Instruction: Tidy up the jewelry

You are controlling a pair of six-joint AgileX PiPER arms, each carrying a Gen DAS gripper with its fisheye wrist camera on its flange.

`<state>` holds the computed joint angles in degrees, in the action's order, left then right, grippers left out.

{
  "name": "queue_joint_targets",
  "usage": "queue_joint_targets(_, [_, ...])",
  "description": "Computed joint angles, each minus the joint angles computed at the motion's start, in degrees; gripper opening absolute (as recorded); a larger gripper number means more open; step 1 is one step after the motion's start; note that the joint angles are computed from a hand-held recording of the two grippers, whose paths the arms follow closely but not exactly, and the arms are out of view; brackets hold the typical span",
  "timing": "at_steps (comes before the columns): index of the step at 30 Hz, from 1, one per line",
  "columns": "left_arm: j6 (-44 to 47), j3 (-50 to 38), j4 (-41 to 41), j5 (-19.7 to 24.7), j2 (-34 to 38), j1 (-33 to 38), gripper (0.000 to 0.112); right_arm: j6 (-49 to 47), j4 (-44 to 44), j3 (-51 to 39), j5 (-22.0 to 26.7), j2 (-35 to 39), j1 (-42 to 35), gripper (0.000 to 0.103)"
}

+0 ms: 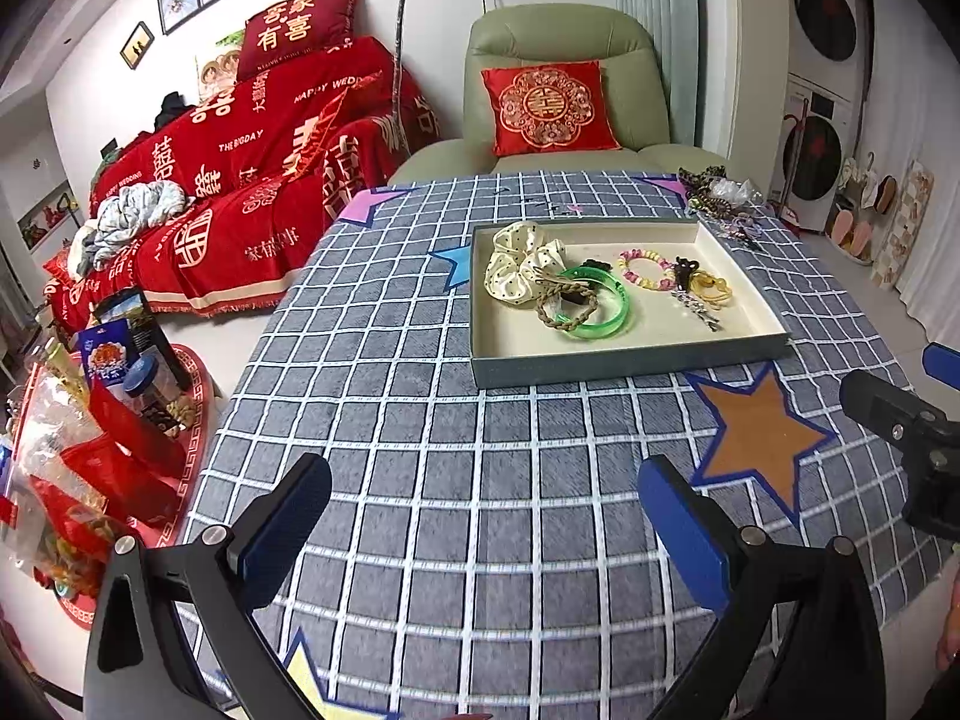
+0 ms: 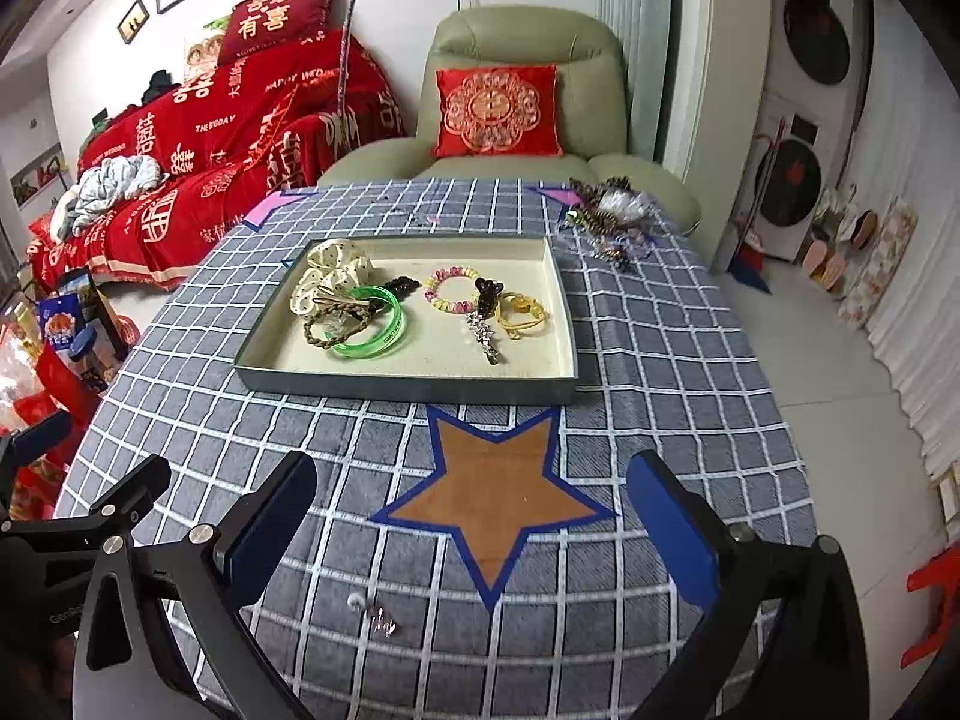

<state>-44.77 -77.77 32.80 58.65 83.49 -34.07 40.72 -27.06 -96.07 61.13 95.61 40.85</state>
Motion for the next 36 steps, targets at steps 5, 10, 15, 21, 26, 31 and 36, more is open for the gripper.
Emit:
queue_joint_targets(5, [-3.3, 2.1, 2.2, 1.5, -3.3, -2.8, 0.103, 4.6, -5.5, 2.8, 2.0, -3.2, 4.7, 0.103])
queue_joint_targets(10, [-5.8, 4.1, 3.6, 2.9, -5.8, -5.4, 0.103, 7.9, -7.2, 4.9, 2.8, -5.7, 7.1, 0.103])
queue_joint_targets(15, [-7.2, 5.0, 4.1, 3.5, -6.9, -6.7, 0.103, 9.4, -8.3, 5.2, 3.7, -6.7, 8.1, 0.103])
queue_joint_targets(21, [-8.0, 4.8, 5.2, 4.5, -7.2, -7.9, 0.103, 10.1, -9.1, 5.1, 4.1, -7.0, 9.1, 0.103])
queue_joint_targets(26, [-8.1, 4.6, 5.5, 4.8, -7.1, -8.1, 0.103, 10.1, -9.1, 5.1, 4.1, -7.1, 9.0, 0.103])
queue_joint_targets(31, [-8.4, 4.1, 5.9, 5.5, -6.9, -8.5, 0.103, 10.0, -9.1, 5.3, 4.1, -7.5, 8.8, 0.103])
queue_joint_targets(36, [-8.5, 3.7, 6.7, 6.2, -6.9, -9.3, 0.103, 9.9, -8.9, 5.7, 3.7, -8.0, 8.2, 0.103])
